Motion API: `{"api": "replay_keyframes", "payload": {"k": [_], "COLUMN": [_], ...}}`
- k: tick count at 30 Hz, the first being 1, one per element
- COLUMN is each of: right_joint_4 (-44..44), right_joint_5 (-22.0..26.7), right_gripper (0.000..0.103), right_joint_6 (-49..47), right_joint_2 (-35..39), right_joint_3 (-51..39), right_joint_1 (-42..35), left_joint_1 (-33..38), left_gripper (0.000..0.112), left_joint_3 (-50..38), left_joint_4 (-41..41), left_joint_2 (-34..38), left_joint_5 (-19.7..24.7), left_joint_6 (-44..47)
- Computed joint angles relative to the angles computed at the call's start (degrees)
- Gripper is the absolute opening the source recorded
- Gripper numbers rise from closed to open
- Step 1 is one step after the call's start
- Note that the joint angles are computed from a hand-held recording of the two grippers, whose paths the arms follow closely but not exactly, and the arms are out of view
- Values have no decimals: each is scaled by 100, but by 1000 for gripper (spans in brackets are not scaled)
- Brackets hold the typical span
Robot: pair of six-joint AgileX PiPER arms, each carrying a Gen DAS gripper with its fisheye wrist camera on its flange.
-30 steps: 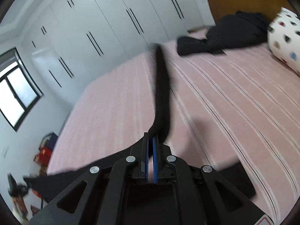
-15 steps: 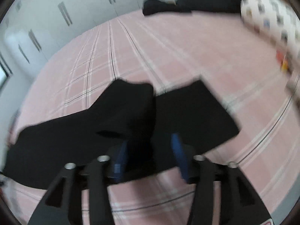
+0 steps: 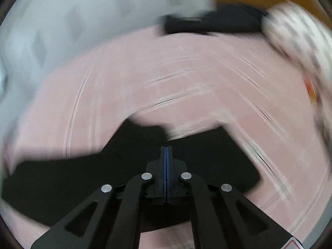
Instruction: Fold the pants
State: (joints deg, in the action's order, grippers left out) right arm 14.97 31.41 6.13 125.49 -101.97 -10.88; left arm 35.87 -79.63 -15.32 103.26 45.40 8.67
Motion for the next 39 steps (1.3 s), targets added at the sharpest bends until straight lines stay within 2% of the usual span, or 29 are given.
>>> {"api": "replay_keyframes", "payload": {"k": [1, 3, 4, 5, 7, 8, 10, 12, 14, 15, 16, 17, 18, 22, 24, 25, 27, 29, 30, 32, 34, 36, 38, 39], "right_joint_4": [-37, -688, -1019, -1461, -2049, -2185, -2581, -3131, -3299, -3074, -2619, -2046, -1474, 818, 1964, 2309, 2311, 2520, 2795, 2917, 2871, 2933, 2248, 1675], "right_joint_5": [133, -28, -87, -163, -419, -459, -245, 117, 528, 694, 765, 902, 903, -70, -191, -107, 147, 391, 323, 121, -291, -576, -1084, -1332], "right_gripper": [10, 11, 14, 33, 60, 61, 60, 60, 60, 58, 40, 0, 3, 3, 5, 13, 22, 23, 25, 45, 46, 46, 46, 46], "right_joint_6": [105, 158, 51, 36, -297, -532, -858, -814, -963, -1212, -1556, -1746, -1708, -1917, -2147, -2344, -2374, -2460, -2659, -2785, -2826, -2937, -2663, -2295], "right_joint_2": [-15, -273, -411, -525, -774, -756, -487, 3, 509, 788, 895, 946, 836, -347, -611, -534, -190, -41, -127, -317, -688, -942, -1471, -1694], "right_joint_3": [82, 415, 533, 636, 930, 898, 560, 1, -647, -1025, -1207, -1366, -1319, 289, 862, 961, 925, 855, 1015, 1267, 1801, 2141, 2736, 2970], "right_joint_1": [-185, -70, 96, 337, 885, 1104, 1544, 1904, 2048, 2006, 1875, 1709, 1451, 165, -592, -904, -1229, -1390, -1443, -1439, -1274, -1103, -515, -157], "left_joint_1": [-24, -192, -319, -521, -960, -1241, -1814, -2235, -2622, -2765, -2901, -2998, -3091, -3517, -3625, -3666, -3786, -3948, -3969, -4017, -3872, -3478, -2959, -2674], "left_gripper": [53, 53, 53, 53, 56, 59, 63, 74, 77, 77, 77, 77, 77, 77, 77, 77, 77, 78, 83, 86, 86, 86, 86, 86], "left_joint_3": [27, 164, 219, 305, 507, 620, 897, 1109, 1249, 1313, 1416, 1462, 1504, 1823, 1916, 1930, 2006, 2133, 2164, 2245, 2187, 2184, 2252, 2157], "left_joint_4": [-133, -519, -602, -581, -443, -328, 114, 312, 847, 1029, 1113, 1166, 1381, 2929, 3236, 3265, 3654, 4491, 4744, 5201, 4741, 3595, 2449, 1876], "left_joint_2": [-77, -284, -351, -449, -629, -702, -848, -921, -889, -879, -858, -786, -756, -635, -596, -563, -596, -670, -695, -779, -820, -924, -1065, -1105], "left_joint_5": [12, 90, 85, 21, -201, -366, -774, -1119, -1458, -1586, -1751, -1890, -1984, -2405, -2447, -2444, -2476, -2518, -2505, -2437, -2378, -2478, -2605, -2451], "left_joint_6": [85, 289, 333, 292, 166, 50, -423, -738, -1390, -1620, -1783, -1900, -2142, -3610, -3860, -3857, -4193, -4935, -5164, -5628, -5229, -4268, -3480, -2986]}}
